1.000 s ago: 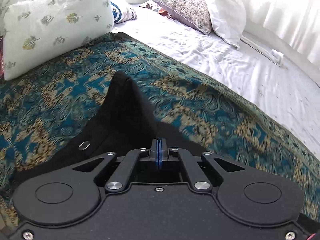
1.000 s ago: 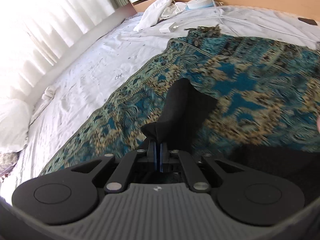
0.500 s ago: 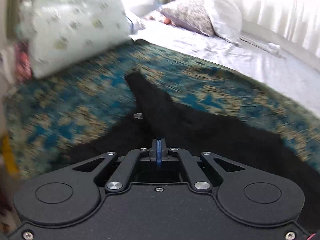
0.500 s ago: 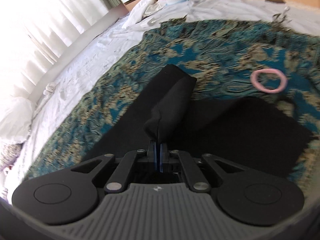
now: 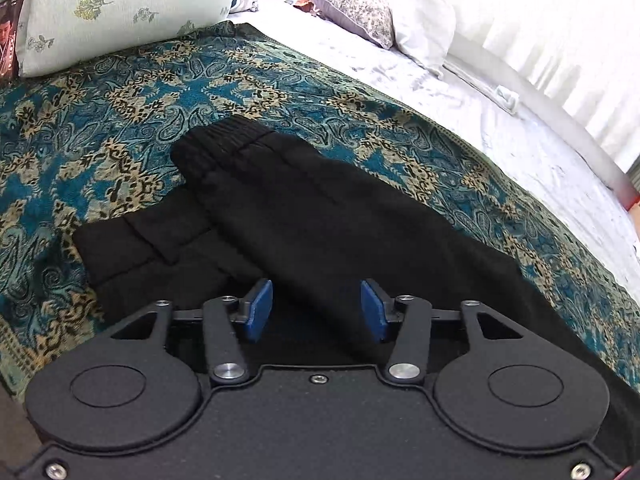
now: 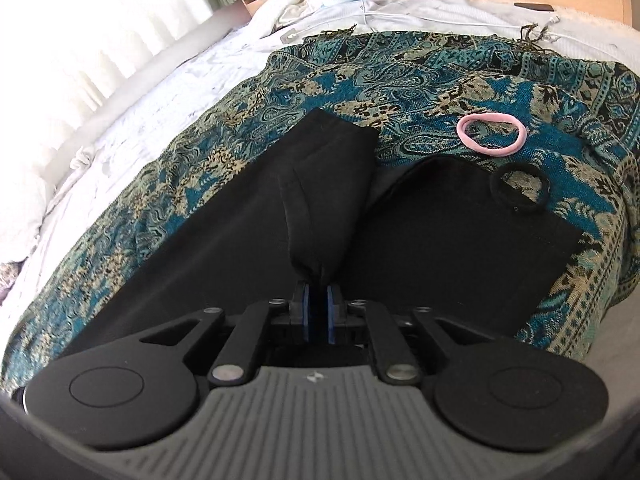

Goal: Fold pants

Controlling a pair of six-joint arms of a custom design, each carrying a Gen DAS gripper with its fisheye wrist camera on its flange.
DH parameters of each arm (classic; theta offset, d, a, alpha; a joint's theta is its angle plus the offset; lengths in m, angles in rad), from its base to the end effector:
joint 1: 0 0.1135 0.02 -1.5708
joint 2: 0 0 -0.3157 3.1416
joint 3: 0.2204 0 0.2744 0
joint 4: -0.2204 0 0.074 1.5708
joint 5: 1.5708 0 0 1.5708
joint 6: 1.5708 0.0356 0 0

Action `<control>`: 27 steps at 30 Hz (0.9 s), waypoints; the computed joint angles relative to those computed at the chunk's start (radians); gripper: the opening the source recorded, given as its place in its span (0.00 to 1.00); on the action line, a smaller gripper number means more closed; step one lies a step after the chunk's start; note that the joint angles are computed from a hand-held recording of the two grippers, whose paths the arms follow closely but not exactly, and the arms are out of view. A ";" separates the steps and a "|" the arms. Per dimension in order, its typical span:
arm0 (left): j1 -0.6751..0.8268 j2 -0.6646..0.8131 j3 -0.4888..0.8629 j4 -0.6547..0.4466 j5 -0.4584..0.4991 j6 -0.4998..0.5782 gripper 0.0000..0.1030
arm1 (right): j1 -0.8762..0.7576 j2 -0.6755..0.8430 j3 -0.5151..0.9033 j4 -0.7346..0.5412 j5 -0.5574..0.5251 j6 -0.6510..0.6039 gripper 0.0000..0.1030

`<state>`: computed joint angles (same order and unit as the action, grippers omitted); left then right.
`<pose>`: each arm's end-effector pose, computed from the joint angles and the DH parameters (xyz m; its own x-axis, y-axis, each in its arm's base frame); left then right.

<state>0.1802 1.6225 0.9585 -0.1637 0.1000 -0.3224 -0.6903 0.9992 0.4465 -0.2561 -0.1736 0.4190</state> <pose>0.3530 0.0607 0.2304 -0.6517 -0.4392 -0.6184 -0.3356 0.8981 -0.2841 0.1457 -0.1124 0.2106 -0.2918 0.7607 -0.5798 0.7159 0.5757 0.3950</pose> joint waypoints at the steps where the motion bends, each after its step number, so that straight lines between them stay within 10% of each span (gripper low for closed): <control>1: -0.004 0.014 0.007 0.008 -0.011 -0.010 0.50 | 0.002 0.001 -0.003 0.003 0.004 -0.003 0.18; 14: -0.045 0.193 0.107 0.071 -0.133 -0.066 0.48 | 0.055 0.030 -0.020 0.057 0.071 -0.013 0.25; 16: -0.056 0.194 0.104 0.082 -0.157 -0.061 0.33 | 0.070 0.029 -0.023 0.060 0.089 -0.008 0.25; 17: -0.060 0.193 0.102 0.083 -0.167 -0.051 0.06 | 0.077 0.027 -0.024 0.060 0.097 -0.007 0.25; 27: -0.023 0.040 0.021 0.092 -0.144 0.057 0.03 | 0.142 -0.074 -0.013 0.006 0.198 -0.033 0.07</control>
